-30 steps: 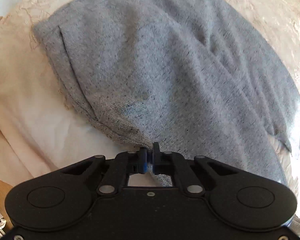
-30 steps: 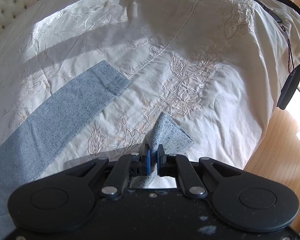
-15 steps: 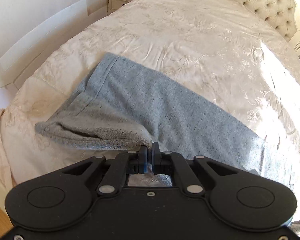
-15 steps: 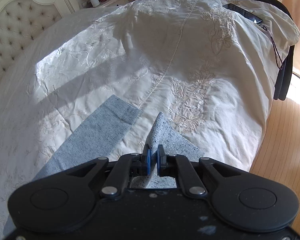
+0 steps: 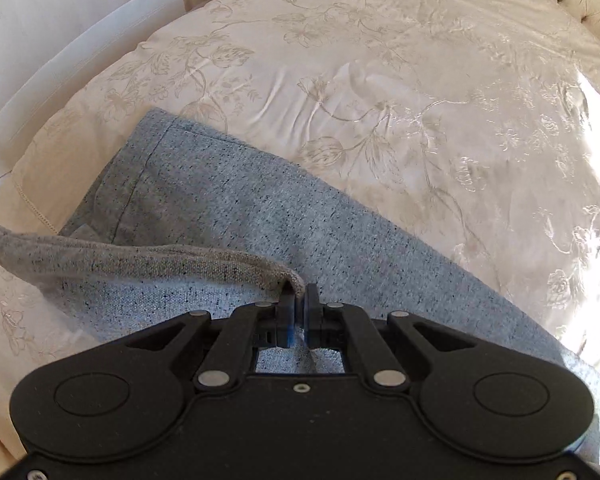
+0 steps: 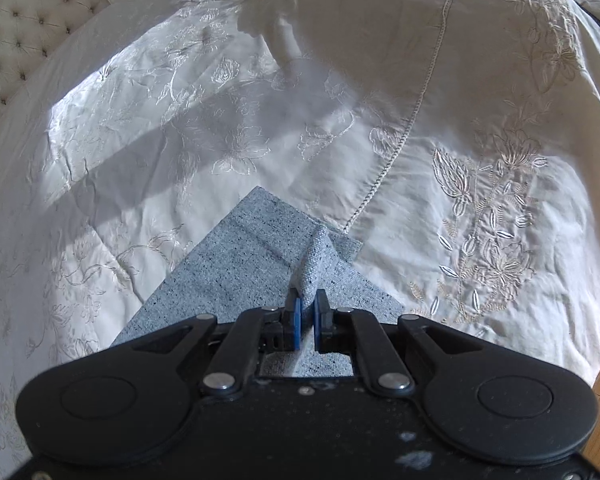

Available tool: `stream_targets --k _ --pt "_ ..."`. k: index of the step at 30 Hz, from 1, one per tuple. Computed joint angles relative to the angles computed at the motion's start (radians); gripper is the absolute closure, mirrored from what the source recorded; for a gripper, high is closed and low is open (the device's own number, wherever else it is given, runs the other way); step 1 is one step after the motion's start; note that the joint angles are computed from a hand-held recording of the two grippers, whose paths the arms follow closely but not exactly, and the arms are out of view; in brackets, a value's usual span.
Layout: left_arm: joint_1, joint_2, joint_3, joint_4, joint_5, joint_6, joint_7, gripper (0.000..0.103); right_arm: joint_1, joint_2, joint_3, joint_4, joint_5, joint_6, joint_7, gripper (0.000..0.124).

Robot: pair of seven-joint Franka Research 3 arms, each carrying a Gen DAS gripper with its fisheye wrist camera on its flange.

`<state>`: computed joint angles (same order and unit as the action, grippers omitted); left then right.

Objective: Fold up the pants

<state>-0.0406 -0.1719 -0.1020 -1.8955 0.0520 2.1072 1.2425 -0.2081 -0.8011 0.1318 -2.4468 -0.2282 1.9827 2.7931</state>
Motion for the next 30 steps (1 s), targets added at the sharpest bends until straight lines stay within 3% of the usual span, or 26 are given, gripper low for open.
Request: stream_targets --k 9,20,23,27,30 --pt "-0.023 0.149 -0.041 0.120 0.110 0.001 -0.080 0.097 -0.016 0.194 -0.069 0.041 0.008 0.161 -0.050 0.117" --pt "-0.063 0.304 -0.053 0.240 0.205 -0.049 -0.166 0.097 -0.012 0.416 -0.138 0.139 0.021 0.268 -0.119 0.113" --pt "-0.072 0.311 -0.054 0.236 0.234 -0.054 -0.170 0.096 -0.001 0.426 -0.176 0.124 0.063 0.350 -0.188 0.107" --pt "-0.086 0.326 -0.057 0.241 0.274 -0.066 -0.169 0.096 -0.041 0.380 -0.184 0.094 0.031 0.419 -0.236 0.103" --pt "-0.093 0.340 -0.056 0.252 0.289 -0.078 -0.180 0.096 -0.041 0.337 -0.228 0.074 0.092 0.408 -0.364 0.101"
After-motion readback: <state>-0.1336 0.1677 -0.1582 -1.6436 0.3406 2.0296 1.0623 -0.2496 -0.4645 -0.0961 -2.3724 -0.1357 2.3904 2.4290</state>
